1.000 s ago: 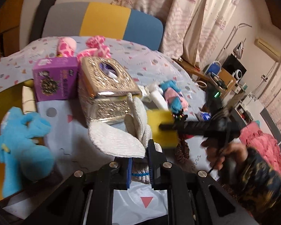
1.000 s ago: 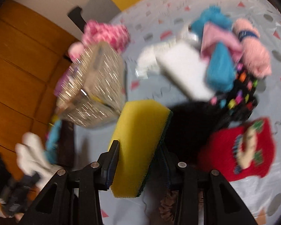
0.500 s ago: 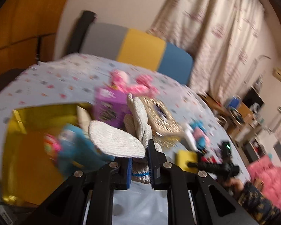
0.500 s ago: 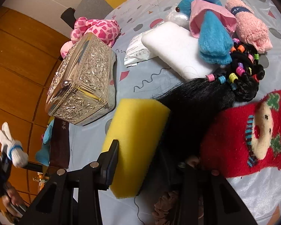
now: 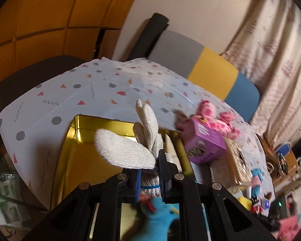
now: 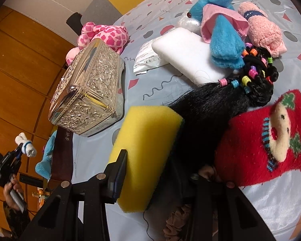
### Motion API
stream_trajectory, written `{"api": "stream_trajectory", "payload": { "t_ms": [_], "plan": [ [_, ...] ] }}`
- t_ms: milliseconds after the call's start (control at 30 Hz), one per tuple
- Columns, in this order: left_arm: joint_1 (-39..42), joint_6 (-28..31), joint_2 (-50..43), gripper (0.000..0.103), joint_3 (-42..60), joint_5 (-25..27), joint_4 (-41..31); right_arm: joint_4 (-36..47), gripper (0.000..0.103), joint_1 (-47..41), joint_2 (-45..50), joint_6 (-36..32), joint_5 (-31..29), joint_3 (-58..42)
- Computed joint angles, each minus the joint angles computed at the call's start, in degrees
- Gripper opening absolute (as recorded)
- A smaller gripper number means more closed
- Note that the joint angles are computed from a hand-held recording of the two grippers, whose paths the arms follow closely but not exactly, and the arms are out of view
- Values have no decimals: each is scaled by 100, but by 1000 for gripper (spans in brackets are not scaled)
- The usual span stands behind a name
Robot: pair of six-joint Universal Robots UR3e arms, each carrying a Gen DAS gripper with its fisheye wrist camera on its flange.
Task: Organize soft objects
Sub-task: 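Carry the white glove into the gold tray and open the left tool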
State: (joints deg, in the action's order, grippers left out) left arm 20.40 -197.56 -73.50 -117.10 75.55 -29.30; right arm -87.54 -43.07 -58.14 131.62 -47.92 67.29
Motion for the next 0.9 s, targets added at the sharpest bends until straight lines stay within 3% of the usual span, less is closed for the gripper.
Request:
{"api": "stream_trajectory", "payload": {
  "t_ms": [67,167,367,467,533,567,600,667,900],
  "plan": [
    [195,-104,-281,14,123,-143,70,-67,40,-20,-39,11,31,90],
    [560,-627,-687,14,188,-761,332,-128,40,-28,-69,61,30,151],
    [222,-1218,-2158,15,1033,-659,802,-183,40,-6,-100,168,-14,173],
    [12,-1227,-2818,16,1605,-518,586,-186,40,-6,-106,203,-27,175],
    [-158,-1221,-3221,24,1970,-290,377,-190,40,-5,-108,225,-34,178],
    [-186,-1119,-3391,34,2153,-312,219,-190,40,-2,-106,238,-37,172],
    [-199,-1072,-3462,53,2237,-305,132,-198,40,-2,-108,241,-42,176],
    [-245,-1085,-3540,72,2449,-106,-198,-214,40,2,-113,249,-49,182],
    [-290,-917,-3164,74,2260,510,-410,-339,40,-6,-161,316,-34,293]
  ]
}}
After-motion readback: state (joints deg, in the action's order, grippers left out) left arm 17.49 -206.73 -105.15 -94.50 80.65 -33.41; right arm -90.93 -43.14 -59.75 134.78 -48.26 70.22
